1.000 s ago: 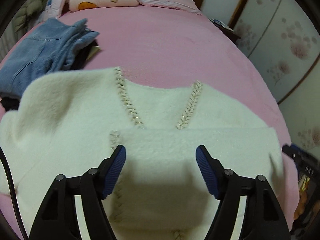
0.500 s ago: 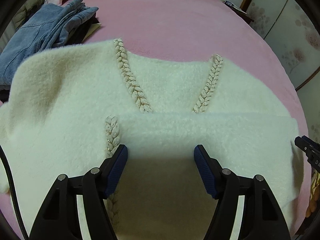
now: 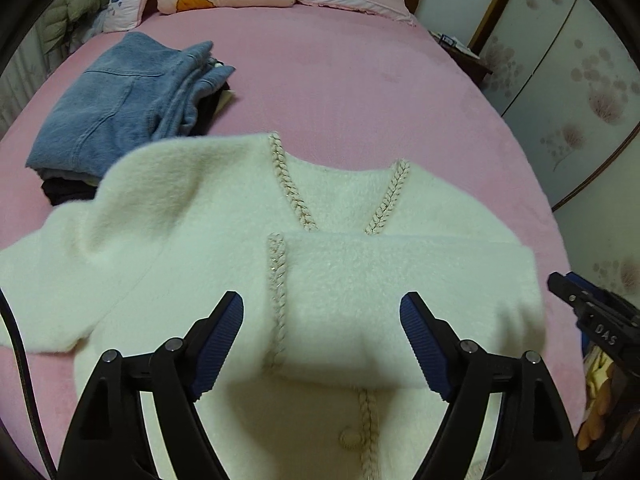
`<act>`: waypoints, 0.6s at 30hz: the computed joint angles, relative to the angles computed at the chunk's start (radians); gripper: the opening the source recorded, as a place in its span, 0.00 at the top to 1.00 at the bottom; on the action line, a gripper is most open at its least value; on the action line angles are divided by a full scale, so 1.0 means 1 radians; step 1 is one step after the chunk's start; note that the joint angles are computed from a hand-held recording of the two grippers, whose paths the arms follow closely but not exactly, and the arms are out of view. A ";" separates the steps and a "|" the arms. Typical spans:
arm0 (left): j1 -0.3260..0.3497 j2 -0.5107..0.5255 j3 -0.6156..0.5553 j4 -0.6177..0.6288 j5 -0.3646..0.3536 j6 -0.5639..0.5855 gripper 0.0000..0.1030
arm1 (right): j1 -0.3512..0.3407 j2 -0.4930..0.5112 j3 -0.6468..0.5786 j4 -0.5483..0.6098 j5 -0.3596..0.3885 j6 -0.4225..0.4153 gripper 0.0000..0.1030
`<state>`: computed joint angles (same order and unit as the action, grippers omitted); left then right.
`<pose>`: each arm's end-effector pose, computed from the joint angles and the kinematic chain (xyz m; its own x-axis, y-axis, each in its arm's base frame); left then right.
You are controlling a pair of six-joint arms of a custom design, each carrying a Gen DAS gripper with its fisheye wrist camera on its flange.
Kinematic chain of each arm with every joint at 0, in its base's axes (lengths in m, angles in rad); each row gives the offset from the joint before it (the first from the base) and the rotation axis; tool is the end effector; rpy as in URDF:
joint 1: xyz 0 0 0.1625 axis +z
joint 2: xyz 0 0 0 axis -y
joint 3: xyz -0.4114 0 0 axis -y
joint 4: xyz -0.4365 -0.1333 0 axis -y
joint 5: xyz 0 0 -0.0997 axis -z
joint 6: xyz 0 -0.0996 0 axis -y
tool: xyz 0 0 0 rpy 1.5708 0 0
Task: Fold large clothes
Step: 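Withdraw the right gripper from the folded sleeve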
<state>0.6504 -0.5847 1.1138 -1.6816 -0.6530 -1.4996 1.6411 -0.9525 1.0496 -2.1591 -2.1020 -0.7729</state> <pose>-0.4972 -0.6452 0.0735 -0.7333 -0.5036 -0.4568 -0.0591 0.7165 -0.6951 0.1389 -0.7935 0.4267 -0.5845 -0.4869 0.6491 -0.6566 0.7538 -0.0258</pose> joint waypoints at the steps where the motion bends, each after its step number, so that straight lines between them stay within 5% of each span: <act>1: -0.012 -0.031 0.036 -0.003 0.000 -0.018 0.22 | 0.009 -0.014 0.019 0.005 0.004 0.012 0.62; 8: -0.086 -0.222 0.253 0.067 -0.017 -0.206 0.19 | 0.076 -0.118 0.176 0.017 0.034 0.072 0.62; 18: -0.190 -0.531 0.555 0.325 -0.122 -0.612 0.19 | 0.164 -0.216 0.389 0.033 0.090 0.173 0.62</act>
<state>0.4601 -1.1155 1.6691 -1.3570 -0.7752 -2.1118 1.8054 -1.1680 1.4389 -2.1258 -2.0125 -0.5999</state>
